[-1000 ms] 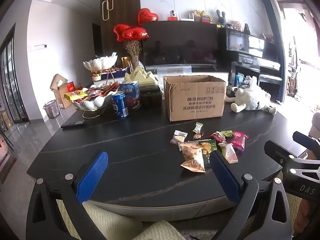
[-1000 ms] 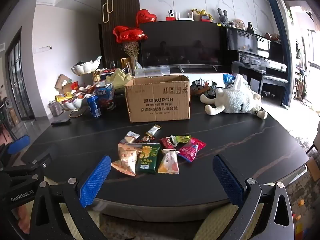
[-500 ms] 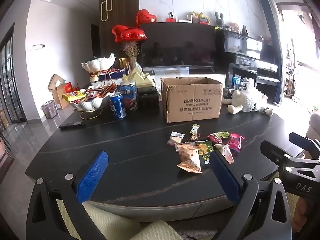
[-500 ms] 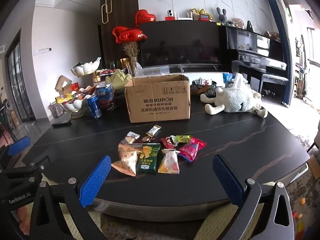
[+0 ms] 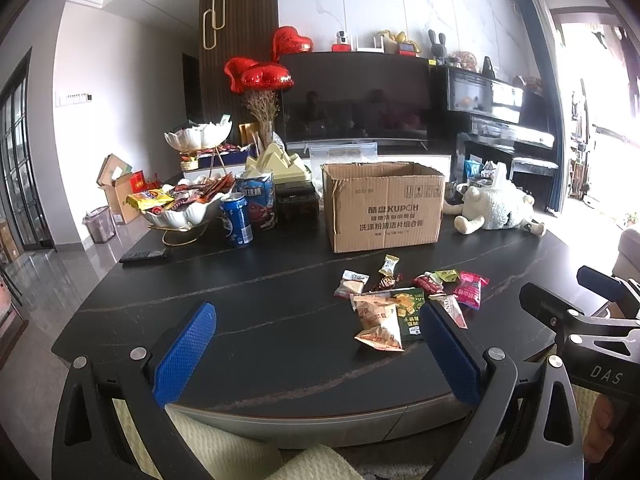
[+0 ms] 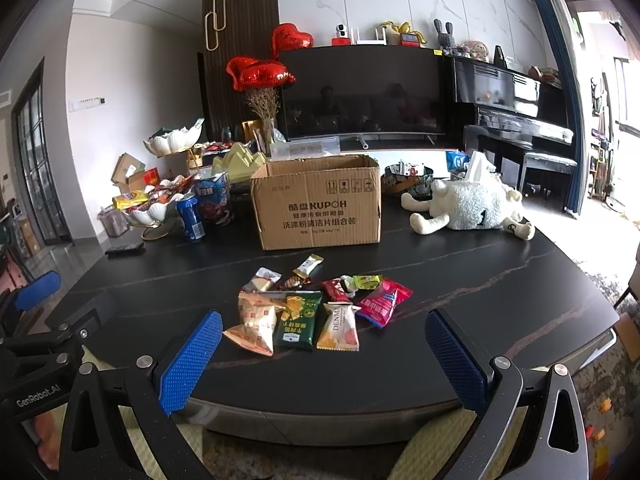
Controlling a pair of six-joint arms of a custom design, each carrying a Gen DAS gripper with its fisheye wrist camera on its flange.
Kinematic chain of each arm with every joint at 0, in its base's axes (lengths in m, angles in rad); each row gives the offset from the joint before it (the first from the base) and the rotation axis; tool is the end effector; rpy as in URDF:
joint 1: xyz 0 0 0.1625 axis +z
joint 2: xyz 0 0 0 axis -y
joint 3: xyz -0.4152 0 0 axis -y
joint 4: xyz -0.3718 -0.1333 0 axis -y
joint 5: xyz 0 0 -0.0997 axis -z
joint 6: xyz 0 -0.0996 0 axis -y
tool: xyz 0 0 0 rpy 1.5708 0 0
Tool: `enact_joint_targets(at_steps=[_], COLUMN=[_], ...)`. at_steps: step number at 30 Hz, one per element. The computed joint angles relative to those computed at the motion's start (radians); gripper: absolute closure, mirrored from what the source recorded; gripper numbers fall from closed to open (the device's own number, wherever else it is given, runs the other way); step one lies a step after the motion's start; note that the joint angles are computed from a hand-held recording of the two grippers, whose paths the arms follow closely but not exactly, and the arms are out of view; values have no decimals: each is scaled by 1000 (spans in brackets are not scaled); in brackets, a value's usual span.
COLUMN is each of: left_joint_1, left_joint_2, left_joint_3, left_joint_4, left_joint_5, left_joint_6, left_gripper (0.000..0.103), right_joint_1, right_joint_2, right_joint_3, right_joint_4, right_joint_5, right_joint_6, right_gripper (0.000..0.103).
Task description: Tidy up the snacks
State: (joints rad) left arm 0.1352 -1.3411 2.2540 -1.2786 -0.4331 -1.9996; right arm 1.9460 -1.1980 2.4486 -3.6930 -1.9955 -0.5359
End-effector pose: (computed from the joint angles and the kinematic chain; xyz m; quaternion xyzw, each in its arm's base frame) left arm -0.2854 -0.2646 0.1645 0.1001 0.7517 -0.5089 0.4074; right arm 0.2331 -0.3401 0.2142 0.3100 -0.8349 0.3960 0.2236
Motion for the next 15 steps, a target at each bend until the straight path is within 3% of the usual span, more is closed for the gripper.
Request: enact_joint_targets(at_steps=[15], left_joint_1=[-1], left_joint_2=[1], left_joint_3=[0], left_joint_4=[-2], left_joint_5=[-1], left_joint_6=[0], left_gripper=[0], right_joint_1=[3], right_joint_2=[0], right_joint_3=[2], right_joint_4=[-7], right_joint_5=[0], right_joint_6=[-3], right_gripper=[0])
